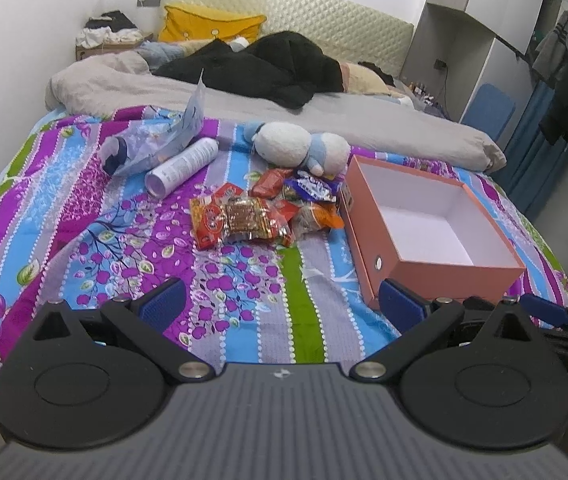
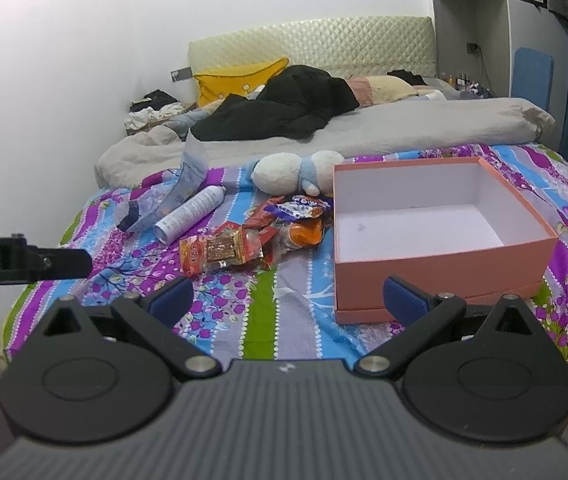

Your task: Organize snacks

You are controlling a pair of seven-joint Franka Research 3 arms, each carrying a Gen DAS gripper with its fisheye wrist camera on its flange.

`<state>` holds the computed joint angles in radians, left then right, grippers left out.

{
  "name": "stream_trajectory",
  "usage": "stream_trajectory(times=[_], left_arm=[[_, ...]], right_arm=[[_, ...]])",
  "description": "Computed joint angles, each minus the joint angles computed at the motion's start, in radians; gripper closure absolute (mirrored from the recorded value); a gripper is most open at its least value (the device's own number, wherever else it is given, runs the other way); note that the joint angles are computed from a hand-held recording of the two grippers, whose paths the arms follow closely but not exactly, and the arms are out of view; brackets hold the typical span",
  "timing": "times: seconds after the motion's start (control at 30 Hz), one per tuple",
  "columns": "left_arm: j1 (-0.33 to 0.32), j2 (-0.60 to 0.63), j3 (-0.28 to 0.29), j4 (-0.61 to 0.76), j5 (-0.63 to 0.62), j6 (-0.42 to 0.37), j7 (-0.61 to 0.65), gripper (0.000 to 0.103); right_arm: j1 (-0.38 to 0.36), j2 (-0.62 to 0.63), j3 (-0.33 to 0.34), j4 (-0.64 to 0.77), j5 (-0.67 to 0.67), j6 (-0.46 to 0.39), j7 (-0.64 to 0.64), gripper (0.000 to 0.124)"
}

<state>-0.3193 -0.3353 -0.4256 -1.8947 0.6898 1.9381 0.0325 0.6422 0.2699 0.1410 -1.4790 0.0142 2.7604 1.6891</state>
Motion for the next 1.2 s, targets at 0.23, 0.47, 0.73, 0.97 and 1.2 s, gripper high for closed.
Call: stream_trajectory(times=[0.23,0.47,0.73,0.97,1.2], left_arm=[[0.008,0.004,0.014,-0.01,-0.003,0.014,0.004,0.0],[0.025,0.002,0.041,-0.033,-0.017,0.055,0.018,0.0],[0.059,-0.009,0.074,-0.082,-0.034,0.124,0.048,0.0],[0.097,-0.018,0.114,-0.157,-0.058,0.21,0.065,0.0],[0.141,0.003,0.149,-0.199,-0.09,0.282,0.096,0.0]], right_arm=[[0.002,0.023,-0.008,0.014,0.002,0.025,0.014,0.021],[0.026,0.055,-0.03,0.03,-0.055,0.07,0.028,0.021],[0.063,0.132,-0.056,0.124,-0.038,0.022,0.056,0.021],[0.07,0.24,-0.056,0.248,-0.063,0.024,0.122,0.021],[0.096,0.4,-0.066,0.495,-0.01,-0.091,0.128,0.021]])
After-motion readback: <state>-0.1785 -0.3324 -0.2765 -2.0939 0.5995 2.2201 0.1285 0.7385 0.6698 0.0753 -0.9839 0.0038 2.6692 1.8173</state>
